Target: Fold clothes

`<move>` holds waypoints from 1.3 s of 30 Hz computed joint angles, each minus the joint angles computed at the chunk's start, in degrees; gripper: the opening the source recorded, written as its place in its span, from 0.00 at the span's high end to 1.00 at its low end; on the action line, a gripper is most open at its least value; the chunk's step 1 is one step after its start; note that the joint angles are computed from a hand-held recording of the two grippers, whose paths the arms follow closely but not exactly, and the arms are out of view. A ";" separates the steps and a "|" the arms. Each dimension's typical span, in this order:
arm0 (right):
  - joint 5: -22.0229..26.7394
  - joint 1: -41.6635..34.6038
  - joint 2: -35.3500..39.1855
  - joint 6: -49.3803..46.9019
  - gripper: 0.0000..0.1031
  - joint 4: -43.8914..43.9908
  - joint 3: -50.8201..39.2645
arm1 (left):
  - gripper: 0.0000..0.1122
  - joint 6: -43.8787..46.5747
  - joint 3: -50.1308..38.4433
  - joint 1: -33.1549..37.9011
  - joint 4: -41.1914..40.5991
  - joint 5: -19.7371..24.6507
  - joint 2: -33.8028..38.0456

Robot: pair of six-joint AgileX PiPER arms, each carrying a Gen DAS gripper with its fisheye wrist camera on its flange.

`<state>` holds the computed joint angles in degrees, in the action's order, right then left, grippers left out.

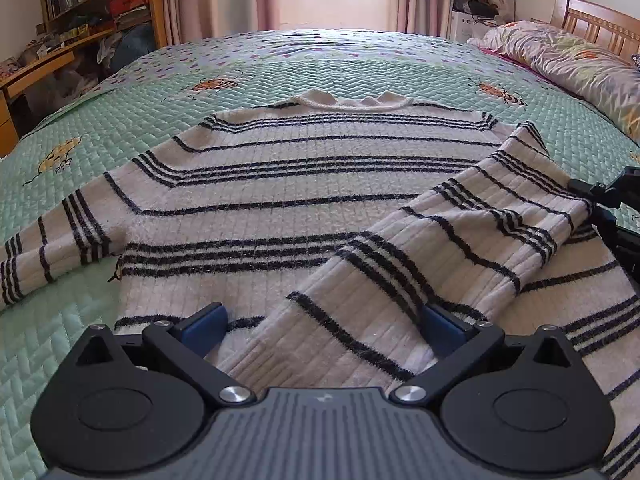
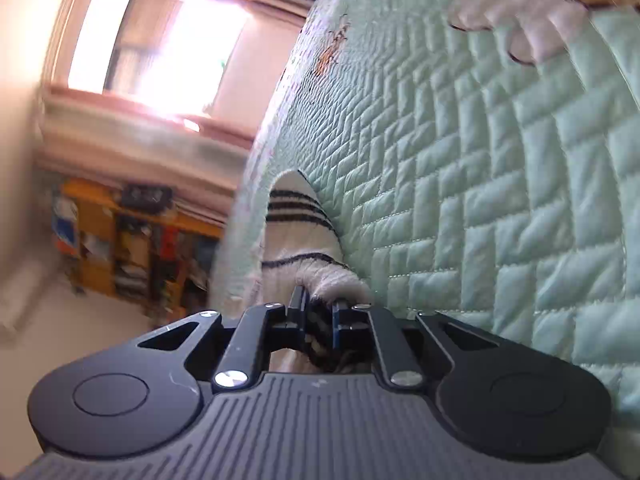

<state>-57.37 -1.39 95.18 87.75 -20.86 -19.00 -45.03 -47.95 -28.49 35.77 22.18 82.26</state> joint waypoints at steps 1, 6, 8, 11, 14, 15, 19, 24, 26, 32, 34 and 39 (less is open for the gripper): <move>-3.26 -0.60 1.39 2.18 0.83 -0.20 0.58 | 0.09 -0.99 -0.02 -0.38 0.95 0.32 0.01; -3.31 1.85 1.39 2.85 0.69 2.19 -0.89 | 0.09 -2.05 -0.61 -1.10 1.53 1.43 0.21; -0.14 3.88 -0.49 -0.57 0.69 6.37 -1.08 | 0.09 -0.68 -0.82 -0.96 0.34 1.62 0.10; -1.03 5.17 0.39 -1.68 0.73 10.50 -0.19 | 0.09 0.25 -1.25 -1.14 -0.03 2.04 0.44; -1.49 4.74 0.61 -1.53 0.76 10.03 0.40 | 0.09 1.05 -1.32 -0.94 -0.65 2.02 0.91; -1.70 3.79 0.29 -0.31 0.76 8.12 0.79 | 0.09 1.20 -1.08 -0.61 -0.88 1.52 0.90; -0.02 -0.91 -3.87 4.50 0.68 -1.50 3.11 | 0.09 5.52 -0.95 0.83 -5.29 0.45 0.73; 22.11 1.72 -21.40 -0.56 0.46 -3.86 2.64 | 0.09 2.40 0.39 0.60 -2.81 -0.85 -0.10; 28.14 6.71 -24.07 -11.73 0.46 -0.04 -1.32 | 0.09 0.83 1.40 0.68 -2.04 -1.44 -1.36; 23.87 11.58 -10.01 -15.24 0.42 -1.30 -13.06 | 0.10 13.10 6.72 8.91 -17.78 -5.32 -11.70; 33.57 12.73 -4.85 -19.57 0.54 2.65 -17.38 | 0.09 22.15 9.04 16.12 -29.24 -7.14 -15.52; 30.51 17.96 -8.99 -35.41 0.58 21.79 -11.66 | 0.09 44.18 9.04 40.65 -57.89 -4.25 -16.93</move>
